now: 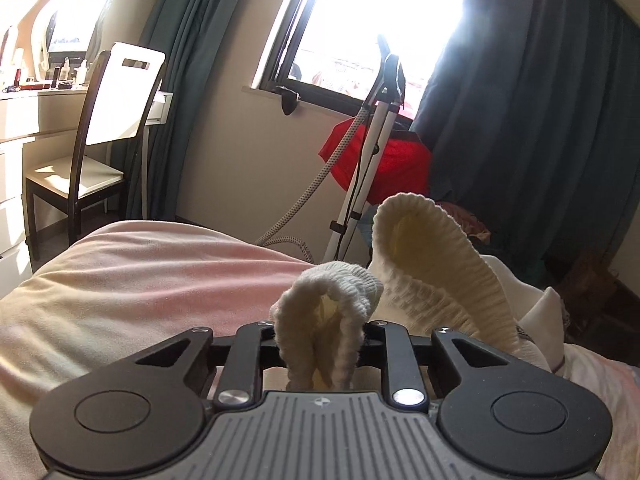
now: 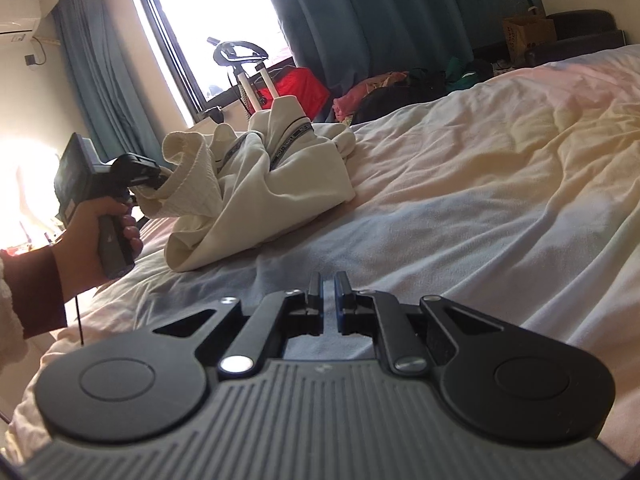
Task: Fold clothes
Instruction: 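Grasp a ribbed cuff with the left tool while the right tool grasps the other cuff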
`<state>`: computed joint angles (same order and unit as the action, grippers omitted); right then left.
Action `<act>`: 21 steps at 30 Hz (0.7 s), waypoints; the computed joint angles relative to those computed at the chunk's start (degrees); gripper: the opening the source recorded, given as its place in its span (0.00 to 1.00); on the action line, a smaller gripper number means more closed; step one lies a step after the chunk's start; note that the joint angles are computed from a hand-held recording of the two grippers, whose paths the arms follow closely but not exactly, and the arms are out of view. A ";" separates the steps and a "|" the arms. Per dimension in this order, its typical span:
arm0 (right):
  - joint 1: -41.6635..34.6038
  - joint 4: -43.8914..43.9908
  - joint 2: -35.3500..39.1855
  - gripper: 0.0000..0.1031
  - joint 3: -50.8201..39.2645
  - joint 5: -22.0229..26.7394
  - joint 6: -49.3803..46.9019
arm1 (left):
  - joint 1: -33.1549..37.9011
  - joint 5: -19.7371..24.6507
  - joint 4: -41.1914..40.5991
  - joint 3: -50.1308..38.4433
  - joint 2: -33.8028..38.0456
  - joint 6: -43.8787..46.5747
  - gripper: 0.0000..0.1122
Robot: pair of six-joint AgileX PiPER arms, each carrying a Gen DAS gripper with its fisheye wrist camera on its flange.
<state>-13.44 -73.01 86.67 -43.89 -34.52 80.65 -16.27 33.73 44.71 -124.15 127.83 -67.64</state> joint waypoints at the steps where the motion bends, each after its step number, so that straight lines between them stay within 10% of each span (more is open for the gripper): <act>1: 0.34 2.10 -0.94 0.09 0.99 0.40 -2.41 | -0.92 -1.19 2.41 4.89 -3.59 -2.67 0.19; 11: -1.12 2.14 -9.48 0.09 5.53 0.02 -2.95 | -12.43 -0.25 5.64 42.48 -45.24 -7.12 0.17; 21: -9.45 -17.02 -21.67 0.09 9.16 -13.67 14.43 | -43.90 29.10 12.25 67.79 -68.71 -33.20 0.17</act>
<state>-22.89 -90.03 65.00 -34.73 -48.19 95.08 -60.17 62.83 56.96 -56.36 59.12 -100.84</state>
